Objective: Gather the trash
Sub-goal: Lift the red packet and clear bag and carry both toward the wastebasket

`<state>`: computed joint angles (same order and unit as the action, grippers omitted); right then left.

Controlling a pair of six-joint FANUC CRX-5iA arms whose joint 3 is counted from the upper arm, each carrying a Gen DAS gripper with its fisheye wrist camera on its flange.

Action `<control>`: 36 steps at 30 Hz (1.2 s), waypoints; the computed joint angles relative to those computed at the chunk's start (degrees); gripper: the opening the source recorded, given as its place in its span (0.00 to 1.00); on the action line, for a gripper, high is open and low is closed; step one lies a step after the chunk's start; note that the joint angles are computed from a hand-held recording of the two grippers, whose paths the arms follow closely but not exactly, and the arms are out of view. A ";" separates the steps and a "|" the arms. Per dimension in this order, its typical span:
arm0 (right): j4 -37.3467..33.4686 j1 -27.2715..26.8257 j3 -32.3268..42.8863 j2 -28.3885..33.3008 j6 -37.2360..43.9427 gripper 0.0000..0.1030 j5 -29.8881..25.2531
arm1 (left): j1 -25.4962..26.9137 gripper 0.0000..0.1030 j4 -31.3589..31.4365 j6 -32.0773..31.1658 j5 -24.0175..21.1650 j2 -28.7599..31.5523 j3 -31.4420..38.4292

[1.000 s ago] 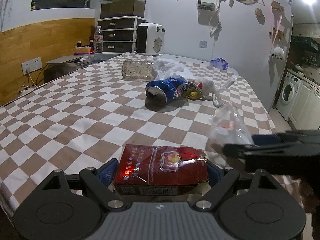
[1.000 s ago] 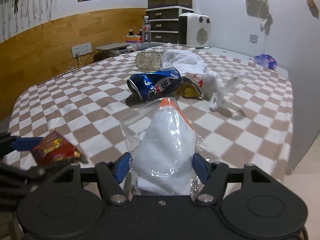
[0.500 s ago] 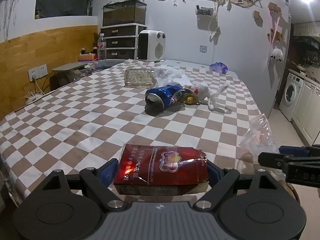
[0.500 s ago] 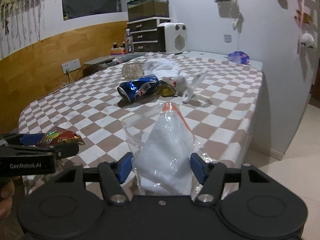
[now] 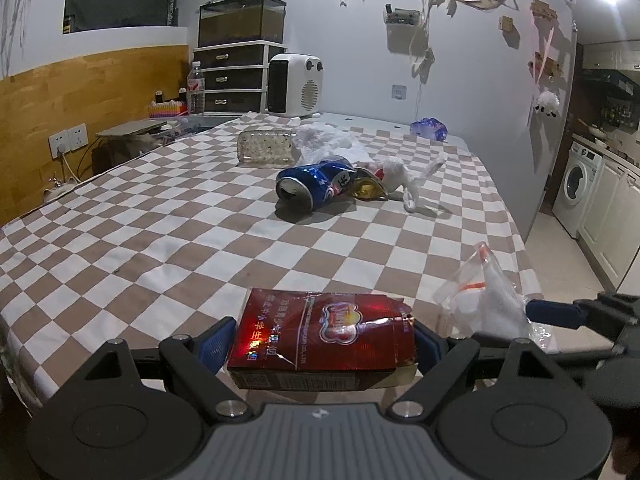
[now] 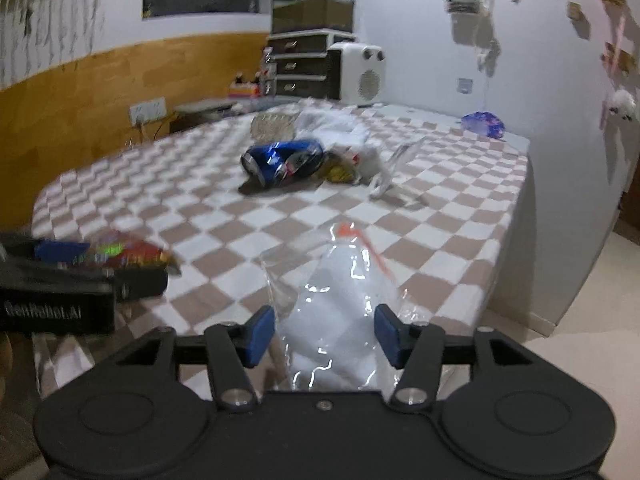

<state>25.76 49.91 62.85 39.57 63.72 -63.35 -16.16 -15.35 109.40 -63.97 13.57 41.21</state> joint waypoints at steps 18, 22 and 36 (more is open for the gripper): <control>8.86 1.77 -5.67 -1.09 -0.20 0.46 3.41 | 1.26 0.85 2.14 -0.17 1.71 -0.43 -1.81; 8.58 1.51 -6.77 -2.95 -3.93 0.32 5.42 | 1.11 0.85 1.86 0.24 1.93 -0.91 -2.05; -16.85 -4.77 5.04 -3.37 -11.91 0.25 0.29 | 0.89 0.85 4.79 -2.95 3.22 -0.30 -1.54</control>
